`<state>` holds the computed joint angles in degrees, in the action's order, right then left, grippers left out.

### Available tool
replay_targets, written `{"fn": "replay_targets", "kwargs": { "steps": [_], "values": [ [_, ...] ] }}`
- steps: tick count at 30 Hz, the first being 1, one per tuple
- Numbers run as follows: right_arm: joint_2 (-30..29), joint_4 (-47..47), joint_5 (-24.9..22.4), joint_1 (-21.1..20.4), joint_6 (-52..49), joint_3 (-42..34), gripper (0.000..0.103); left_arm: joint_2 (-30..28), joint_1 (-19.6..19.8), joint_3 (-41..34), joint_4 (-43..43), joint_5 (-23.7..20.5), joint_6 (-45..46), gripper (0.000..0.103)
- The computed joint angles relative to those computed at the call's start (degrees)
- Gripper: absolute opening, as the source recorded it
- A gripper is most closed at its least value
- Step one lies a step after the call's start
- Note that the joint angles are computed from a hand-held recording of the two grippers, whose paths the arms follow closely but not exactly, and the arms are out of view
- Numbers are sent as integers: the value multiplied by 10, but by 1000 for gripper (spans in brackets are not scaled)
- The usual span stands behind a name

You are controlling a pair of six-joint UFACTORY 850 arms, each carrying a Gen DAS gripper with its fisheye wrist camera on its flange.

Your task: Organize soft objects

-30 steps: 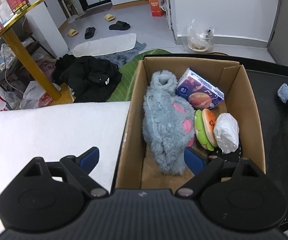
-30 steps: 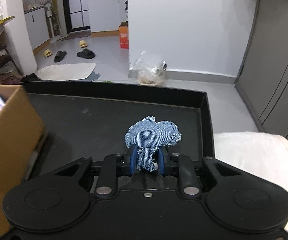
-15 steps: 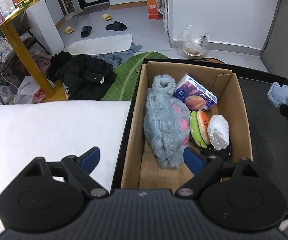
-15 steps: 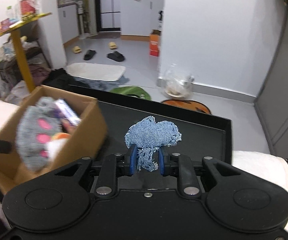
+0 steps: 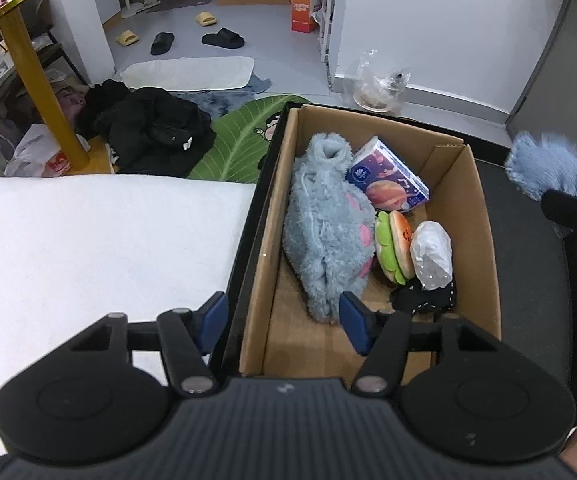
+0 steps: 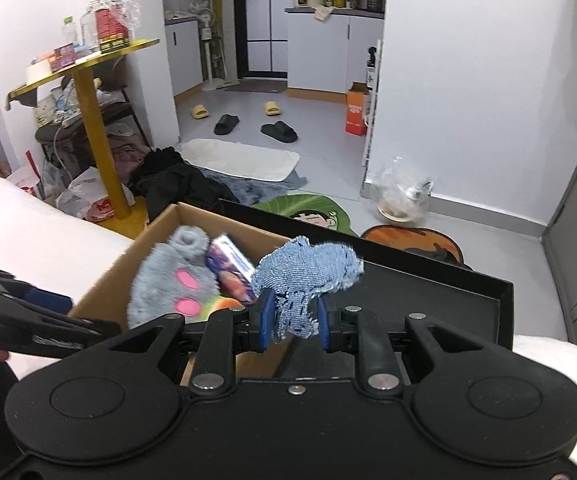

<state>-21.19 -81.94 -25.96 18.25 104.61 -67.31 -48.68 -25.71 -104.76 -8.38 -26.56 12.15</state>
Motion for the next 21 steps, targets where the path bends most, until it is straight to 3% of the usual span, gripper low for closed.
{"fn": "replay_targets", "kwargs": {
  "steps": [4, 8, 17, 21],
  "values": [
    [-10, 27, 6, 7, -32, -17, 11, -3, 5, 1, -31, -3, 24, 49],
    [-26, 41, 6, 18, -65, -35, 0, -8, 6, -4, -41, -11, 28, 46],
    [-31, 21, 7, 34, -58, -45, 0, -13, 20, -12, -89, -25, 55, 38],
    [-11, 10, 6, 20, 5, -14, 2, -11, 20, -8, -91, -20, 56, 35]
  ]
}}
